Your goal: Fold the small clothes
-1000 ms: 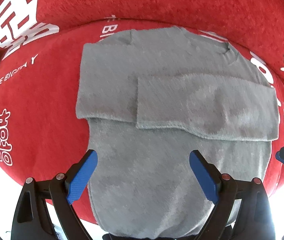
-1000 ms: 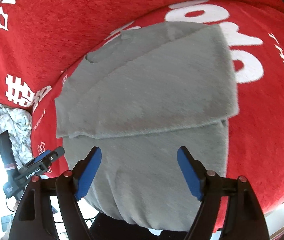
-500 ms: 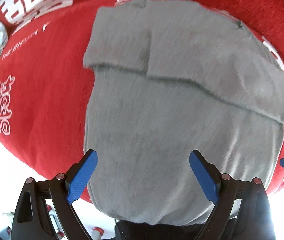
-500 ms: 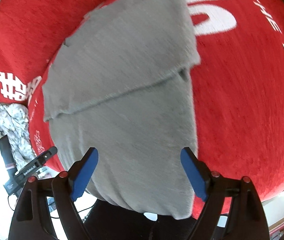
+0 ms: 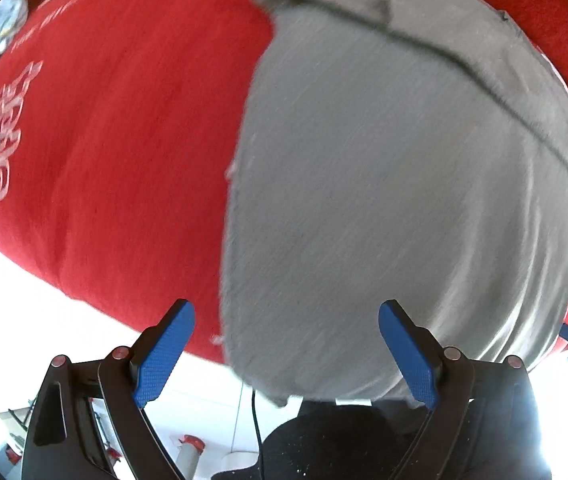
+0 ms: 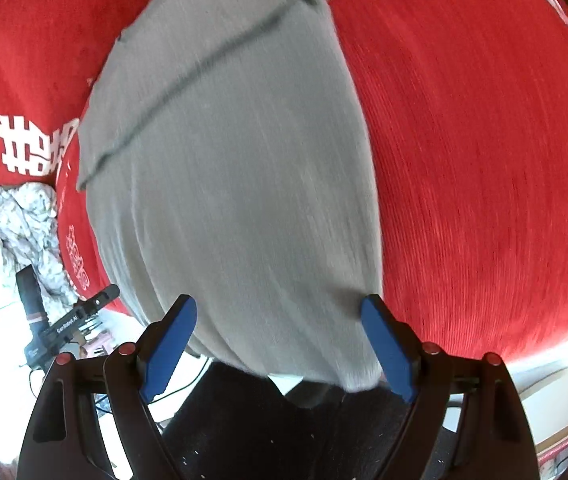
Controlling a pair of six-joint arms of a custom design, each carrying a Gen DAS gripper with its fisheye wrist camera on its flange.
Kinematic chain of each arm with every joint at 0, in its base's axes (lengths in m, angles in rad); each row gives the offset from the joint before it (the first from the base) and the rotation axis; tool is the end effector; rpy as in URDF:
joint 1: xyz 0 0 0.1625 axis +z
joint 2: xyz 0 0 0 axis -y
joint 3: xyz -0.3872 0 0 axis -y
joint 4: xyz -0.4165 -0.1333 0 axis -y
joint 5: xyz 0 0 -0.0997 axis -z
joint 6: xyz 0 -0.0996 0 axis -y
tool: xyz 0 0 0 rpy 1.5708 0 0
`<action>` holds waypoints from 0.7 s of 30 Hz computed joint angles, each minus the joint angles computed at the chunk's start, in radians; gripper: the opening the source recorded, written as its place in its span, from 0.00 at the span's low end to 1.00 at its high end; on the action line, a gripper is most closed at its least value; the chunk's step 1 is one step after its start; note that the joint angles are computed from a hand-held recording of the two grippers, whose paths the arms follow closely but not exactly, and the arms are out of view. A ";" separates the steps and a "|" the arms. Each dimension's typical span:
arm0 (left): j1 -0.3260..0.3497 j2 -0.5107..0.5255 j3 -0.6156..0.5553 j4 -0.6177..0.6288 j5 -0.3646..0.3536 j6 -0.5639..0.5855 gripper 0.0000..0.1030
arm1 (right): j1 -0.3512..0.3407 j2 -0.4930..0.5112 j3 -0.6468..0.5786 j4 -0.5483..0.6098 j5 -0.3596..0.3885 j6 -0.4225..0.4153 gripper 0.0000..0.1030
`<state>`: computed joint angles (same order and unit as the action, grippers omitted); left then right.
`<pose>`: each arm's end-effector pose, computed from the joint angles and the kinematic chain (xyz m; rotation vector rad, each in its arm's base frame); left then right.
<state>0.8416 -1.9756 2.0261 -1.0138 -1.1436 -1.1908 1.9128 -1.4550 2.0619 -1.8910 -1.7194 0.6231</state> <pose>-0.0654 -0.3352 0.3660 -0.3917 2.3828 0.0050 0.2642 -0.3885 0.1869 -0.3710 -2.8419 -0.2674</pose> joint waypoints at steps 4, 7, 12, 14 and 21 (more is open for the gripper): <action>-0.017 -0.118 0.067 0.048 -0.054 -0.016 0.91 | 0.007 -0.063 0.078 0.002 0.019 0.017 0.84; -0.021 -0.198 0.129 0.065 -0.097 -0.011 0.91 | -0.008 -0.122 0.158 0.000 0.042 0.038 0.84; -0.004 -0.285 0.224 0.019 -0.141 0.029 0.91 | -0.045 -0.162 0.260 -0.041 0.048 0.017 0.84; 0.001 -0.312 0.251 -0.008 -0.154 0.040 0.91 | -0.057 -0.157 0.278 -0.069 0.057 -0.002 0.84; 0.026 -0.289 0.254 -0.096 -0.187 0.053 0.87 | -0.100 -0.105 0.329 -0.134 0.109 -0.079 0.85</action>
<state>0.8675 -2.2649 2.2803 -1.1101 -1.3302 -1.1373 1.8128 -1.5597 2.3909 -2.0250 -1.6104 0.5438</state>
